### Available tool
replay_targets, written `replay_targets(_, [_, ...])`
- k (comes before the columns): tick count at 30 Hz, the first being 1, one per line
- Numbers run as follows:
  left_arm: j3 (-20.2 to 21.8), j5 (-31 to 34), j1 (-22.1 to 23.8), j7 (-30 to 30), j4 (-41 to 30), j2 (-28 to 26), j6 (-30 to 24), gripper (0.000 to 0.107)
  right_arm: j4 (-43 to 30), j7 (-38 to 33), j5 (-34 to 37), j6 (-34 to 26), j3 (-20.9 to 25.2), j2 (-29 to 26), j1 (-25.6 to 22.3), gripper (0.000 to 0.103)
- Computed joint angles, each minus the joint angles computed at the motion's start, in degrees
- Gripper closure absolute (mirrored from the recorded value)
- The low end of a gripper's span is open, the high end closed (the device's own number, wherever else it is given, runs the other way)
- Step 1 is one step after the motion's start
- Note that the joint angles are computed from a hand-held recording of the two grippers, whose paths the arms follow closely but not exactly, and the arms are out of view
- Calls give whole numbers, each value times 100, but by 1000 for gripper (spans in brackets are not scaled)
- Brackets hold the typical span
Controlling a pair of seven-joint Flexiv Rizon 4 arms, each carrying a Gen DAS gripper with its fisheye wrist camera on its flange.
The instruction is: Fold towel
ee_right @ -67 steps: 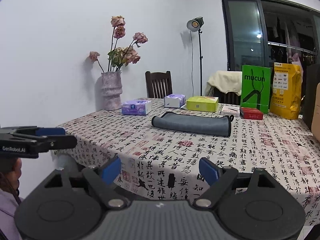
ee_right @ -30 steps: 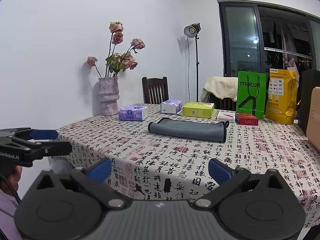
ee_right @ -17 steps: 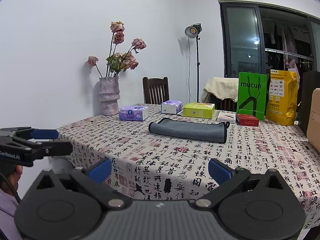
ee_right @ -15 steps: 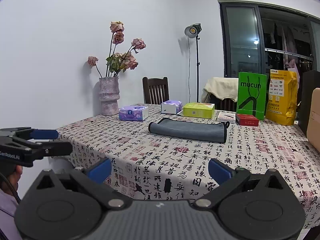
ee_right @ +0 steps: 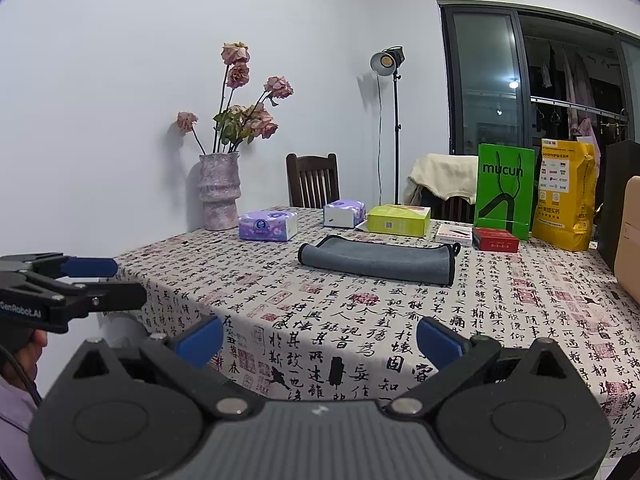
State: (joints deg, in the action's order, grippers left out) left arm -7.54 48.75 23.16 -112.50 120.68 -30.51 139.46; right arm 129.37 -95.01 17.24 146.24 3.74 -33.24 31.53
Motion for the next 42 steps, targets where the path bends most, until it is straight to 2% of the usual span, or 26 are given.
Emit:
replay_targets(34, [-2,32,2,-21,-38,8,-46,4,-3,-28,23,-5,-3,-2,7,0])
replay_targets(42, [40,-136,-52,153,43,-3,30,4,-6,-31,16,-4,-4,-4,3,0])
